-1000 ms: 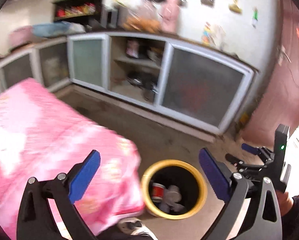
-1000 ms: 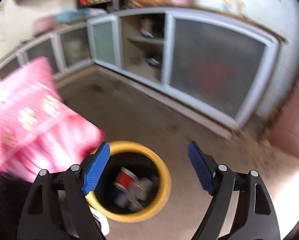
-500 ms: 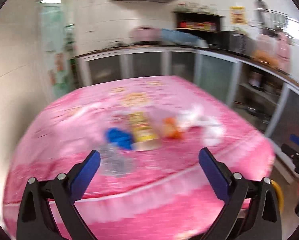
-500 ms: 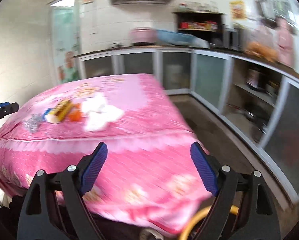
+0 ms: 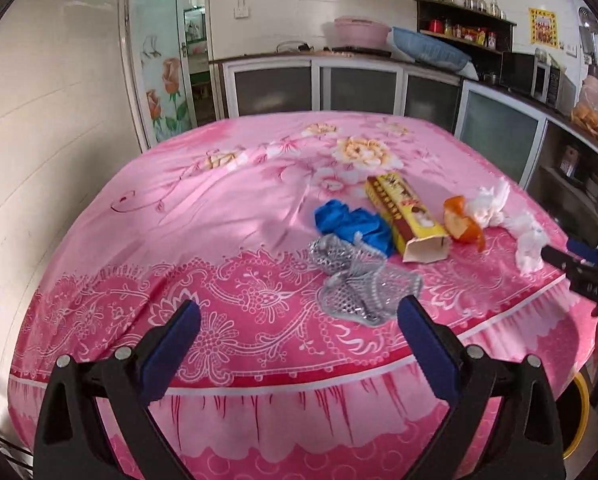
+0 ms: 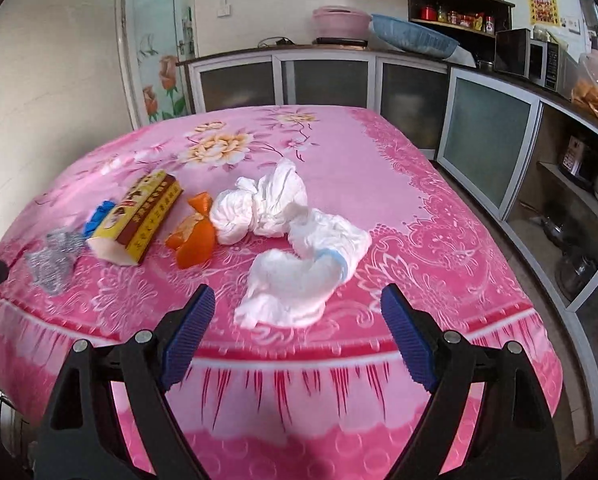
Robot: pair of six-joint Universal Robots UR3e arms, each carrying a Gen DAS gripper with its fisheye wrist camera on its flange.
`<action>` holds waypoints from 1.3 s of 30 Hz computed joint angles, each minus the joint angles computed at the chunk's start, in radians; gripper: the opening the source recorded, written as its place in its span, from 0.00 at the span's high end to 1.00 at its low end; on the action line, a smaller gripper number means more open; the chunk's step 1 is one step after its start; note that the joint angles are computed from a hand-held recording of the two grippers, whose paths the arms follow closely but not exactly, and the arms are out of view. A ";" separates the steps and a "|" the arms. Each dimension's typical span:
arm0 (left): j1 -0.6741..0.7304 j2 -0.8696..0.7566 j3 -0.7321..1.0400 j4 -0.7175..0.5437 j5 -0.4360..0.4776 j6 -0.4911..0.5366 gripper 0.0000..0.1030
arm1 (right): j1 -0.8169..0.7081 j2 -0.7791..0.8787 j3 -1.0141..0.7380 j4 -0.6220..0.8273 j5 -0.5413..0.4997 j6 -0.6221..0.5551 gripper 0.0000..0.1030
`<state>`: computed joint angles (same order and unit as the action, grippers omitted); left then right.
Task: Collect trash
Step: 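Grasp the silver mesh with the left gripper while the right grasps the white crumpled tissue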
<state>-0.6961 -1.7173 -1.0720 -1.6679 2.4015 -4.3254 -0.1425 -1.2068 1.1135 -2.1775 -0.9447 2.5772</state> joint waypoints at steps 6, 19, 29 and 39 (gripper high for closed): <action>0.078 -0.008 -0.078 0.143 -0.079 0.097 0.08 | 0.053 0.097 -0.126 0.017 -0.090 0.052 0.21; 0.274 0.021 -0.238 0.426 -0.280 0.243 0.11 | 0.111 0.232 -0.322 0.130 -0.165 0.044 0.51; 0.313 0.005 -0.219 0.483 -0.356 0.325 0.79 | 0.098 0.213 -0.307 0.124 -0.153 0.046 0.73; 0.287 0.059 -0.206 0.441 -0.362 0.313 0.95 | 0.051 0.120 -0.230 0.137 -0.082 0.023 0.74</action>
